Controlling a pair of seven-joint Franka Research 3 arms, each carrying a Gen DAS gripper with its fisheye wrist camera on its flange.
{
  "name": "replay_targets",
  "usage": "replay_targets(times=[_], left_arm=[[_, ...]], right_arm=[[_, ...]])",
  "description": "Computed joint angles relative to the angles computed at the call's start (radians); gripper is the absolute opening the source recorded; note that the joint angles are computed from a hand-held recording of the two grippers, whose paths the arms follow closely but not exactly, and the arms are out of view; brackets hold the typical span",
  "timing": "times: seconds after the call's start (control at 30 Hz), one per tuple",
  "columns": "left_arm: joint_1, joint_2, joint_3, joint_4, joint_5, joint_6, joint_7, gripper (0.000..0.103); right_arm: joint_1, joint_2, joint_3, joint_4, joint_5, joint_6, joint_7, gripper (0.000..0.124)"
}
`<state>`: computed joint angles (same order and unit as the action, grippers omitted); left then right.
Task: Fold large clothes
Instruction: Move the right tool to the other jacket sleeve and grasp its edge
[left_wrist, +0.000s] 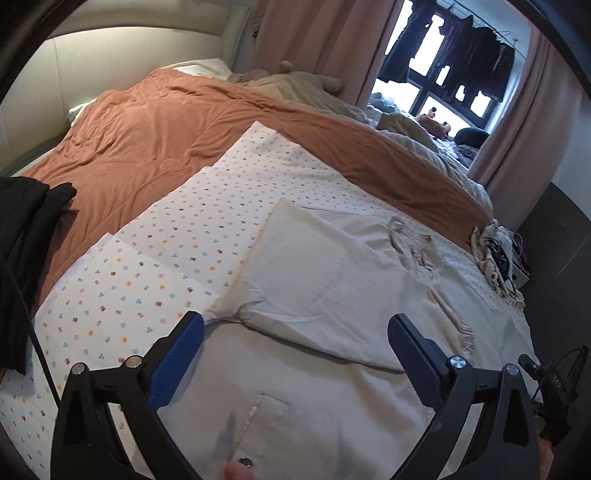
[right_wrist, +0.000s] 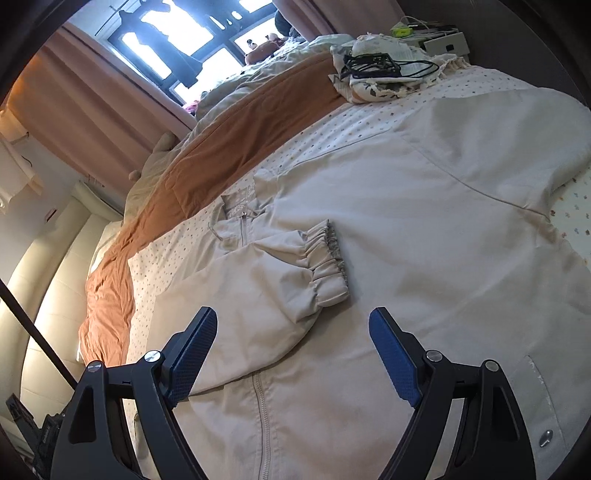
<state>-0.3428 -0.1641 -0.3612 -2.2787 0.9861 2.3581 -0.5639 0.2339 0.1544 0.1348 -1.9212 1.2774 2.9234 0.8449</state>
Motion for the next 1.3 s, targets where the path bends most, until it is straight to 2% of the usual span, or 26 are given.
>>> replay_targets(times=[0.1, 0.23, 0.33, 0.43, 0.5, 0.63, 0.8, 0.9, 1.03, 1.2, 1.23, 1.3], left_arm=[[-0.006, 0.016, -0.013, 0.041, 0.057, 0.04, -0.016, 0.103], [-0.034, 0.066, -0.027, 0.119, 0.105, -0.024, 0.003, 0.103], [-0.045, 0.07, -0.016, 0.122, 0.17, 0.022, -0.092, 0.103], [-0.056, 0.081, -0.017, 0.139, 0.215, 0.011, -0.155, 0.103], [-0.068, 0.099, -0.018, 0.165, 0.229, -0.014, -0.151, 0.103], [-0.09, 0.141, -0.007, 0.219, 0.252, -0.011, -0.132, 0.103], [-0.122, 0.2, 0.008, 0.289, 0.252, -0.021, -0.084, 0.103], [-0.143, 0.247, 0.02, 0.335, 0.221, -0.025, -0.027, 0.103], [-0.176, 0.316, 0.045, 0.396, 0.218, -0.009, -0.024, 0.103], [-0.256, 0.436, 0.082, 0.525, 0.268, -0.108, 0.028, 0.103], [-0.269, 0.462, 0.092, 0.549, 0.278, -0.112, 0.032, 0.103], [-0.274, 0.514, 0.109, 0.595, 0.26, -0.062, 0.067, 0.103]], right_arm=[[-0.001, -0.048, -0.005, -0.056, 0.026, 0.025, -0.059, 0.083], [-0.003, -0.103, -0.037, -0.125, 0.011, 0.038, -0.03, 0.084], [-0.007, -0.156, -0.066, -0.186, -0.067, 0.065, 0.037, 0.084], [-0.017, -0.212, -0.097, -0.239, -0.133, 0.086, 0.089, 0.084], [-0.023, -0.251, -0.119, -0.275, -0.159, 0.096, 0.115, 0.084], [-0.051, -0.326, -0.161, -0.343, -0.274, 0.095, 0.193, 0.084], [-0.056, -0.412, -0.222, -0.408, -0.339, 0.131, 0.213, 0.084], [-0.02, -0.43, -0.291, -0.412, -0.302, 0.123, 0.171, 0.083], [0.01, -0.402, -0.361, -0.382, -0.192, 0.095, 0.061, 0.084], [-0.017, -0.295, -0.38, -0.286, -0.015, 0.037, -0.086, 0.083], [-0.028, -0.271, -0.378, -0.265, 0.015, 0.023, -0.112, 0.083], [-0.052, -0.217, -0.366, -0.216, 0.046, -0.007, -0.137, 0.076]])
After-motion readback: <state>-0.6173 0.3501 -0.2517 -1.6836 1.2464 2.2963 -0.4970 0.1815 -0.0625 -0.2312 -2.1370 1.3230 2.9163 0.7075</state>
